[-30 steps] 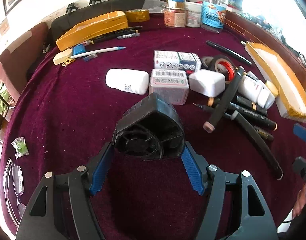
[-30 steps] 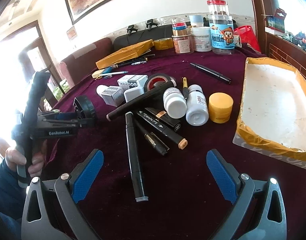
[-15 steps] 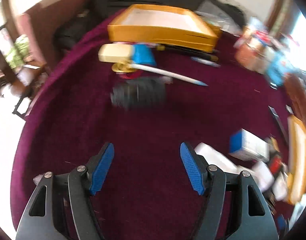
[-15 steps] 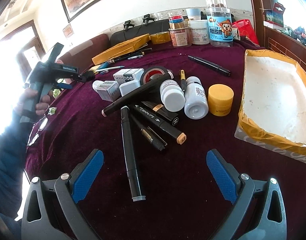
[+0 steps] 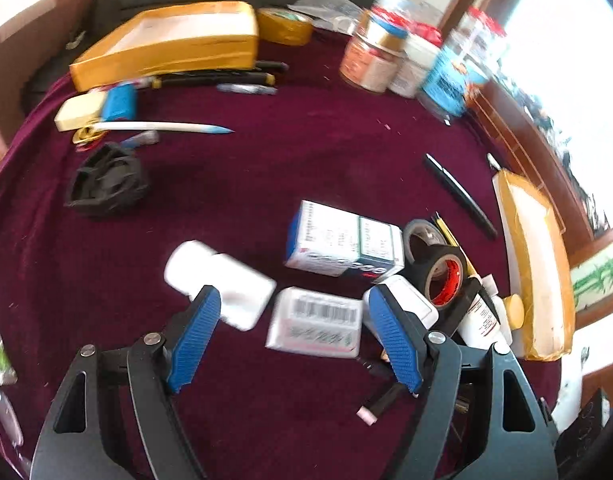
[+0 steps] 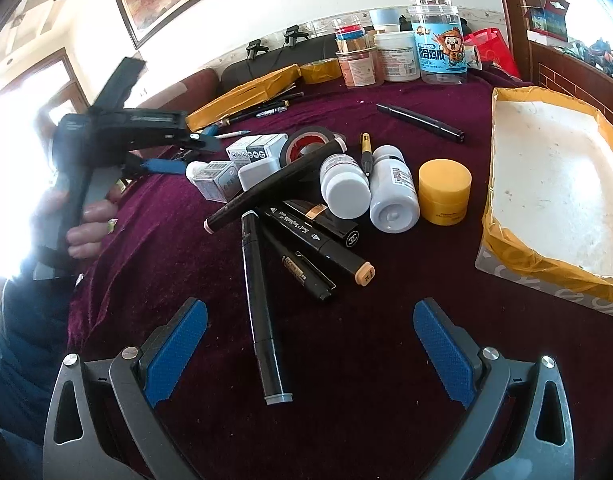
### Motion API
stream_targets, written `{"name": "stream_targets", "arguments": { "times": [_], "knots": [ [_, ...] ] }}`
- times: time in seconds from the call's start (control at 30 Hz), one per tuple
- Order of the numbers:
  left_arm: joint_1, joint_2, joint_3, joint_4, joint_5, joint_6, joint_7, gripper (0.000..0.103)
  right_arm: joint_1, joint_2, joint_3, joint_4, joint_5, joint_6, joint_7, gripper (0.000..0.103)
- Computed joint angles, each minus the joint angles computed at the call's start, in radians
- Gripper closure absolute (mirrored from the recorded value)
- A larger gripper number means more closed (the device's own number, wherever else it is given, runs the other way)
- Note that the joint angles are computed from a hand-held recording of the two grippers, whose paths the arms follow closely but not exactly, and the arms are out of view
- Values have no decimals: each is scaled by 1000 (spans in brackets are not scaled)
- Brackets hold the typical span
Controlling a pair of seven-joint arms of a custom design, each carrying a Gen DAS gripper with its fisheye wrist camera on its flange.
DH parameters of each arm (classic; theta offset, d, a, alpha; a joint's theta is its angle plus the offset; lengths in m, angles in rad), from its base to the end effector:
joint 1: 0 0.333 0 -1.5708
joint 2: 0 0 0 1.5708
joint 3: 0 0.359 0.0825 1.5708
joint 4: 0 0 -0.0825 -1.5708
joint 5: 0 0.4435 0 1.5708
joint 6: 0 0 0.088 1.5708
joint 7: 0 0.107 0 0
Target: Organize rigid objects
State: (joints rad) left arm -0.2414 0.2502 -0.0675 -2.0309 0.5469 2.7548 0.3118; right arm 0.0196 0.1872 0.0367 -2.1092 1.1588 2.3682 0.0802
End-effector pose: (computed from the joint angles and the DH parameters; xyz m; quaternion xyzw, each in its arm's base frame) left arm 0.6439 -0.2257 0.3749 -0.8266 0.4922 -0.2276 0.1505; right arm 0.6330 0.0460 0.3428 -0.8302 0.3881 -0.0016 0.4002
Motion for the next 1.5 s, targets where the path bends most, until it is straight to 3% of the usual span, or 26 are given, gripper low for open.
{"name": "stream_targets", "arguments": {
  "times": [0.17, 0.3, 0.43, 0.6, 0.7, 0.8, 0.83, 0.9, 0.97, 1.13, 1.23, 1.27, 1.4, 1.5],
  "knots": [
    [11, 43, -39, 34, -64, -2, 134, 26, -2, 2, -1, 2, -4, -7, 7, 1],
    [2, -2, -46, -34, -93, 39, 187, 27, -4, 1, -1, 2, -1, -15, 2, 1],
    [-71, -15, 14, -46, 65, -20, 51, 27, -2, -1, 0, -1, 0, -12, -6, 1],
    [-42, -2, 1, -32, 95, -30, -2, 27, 3, -8, 1, -11, 10, 7, -26, 1],
    [-46, 26, 1, 12, 116, -88, -3, 27, 7, -10, 0, -13, 3, 12, -25, 2],
    [-44, 53, -2, 36, 103, -120, -1, 28, 13, -29, 3, -33, 16, 40, -62, 23],
    [-63, 52, 13, 39, 148, -140, -31, 32, 19, -37, 4, -42, 12, 59, -75, 34],
    [-77, 45, 18, 38, 198, -179, -65, 57, 25, -47, 2, -49, -7, 51, -82, 45],
    [-59, 33, 12, 16, 205, -140, -84, 58, 31, -50, -1, -45, -39, 24, -62, 48],
    [-43, 22, 6, -6, 226, -103, -109, 58, 66, -42, 12, -44, -93, 80, -40, 49],
    [-48, 31, 5, 9, 247, -126, -118, 58, 83, -24, 17, -28, -169, 88, 26, 78],
    [-50, 35, 5, 14, 253, -135, -118, 57, 90, -11, 18, -15, -214, 86, 72, 82],
    [-57, 48, 5, 33, 284, -157, -124, 50, 96, 3, 37, -7, -249, 126, 119, 84],
    [-56, 45, 4, 28, 295, -153, -128, 54, 99, -6, 51, -26, -243, 176, 101, 86]
  ]
}}
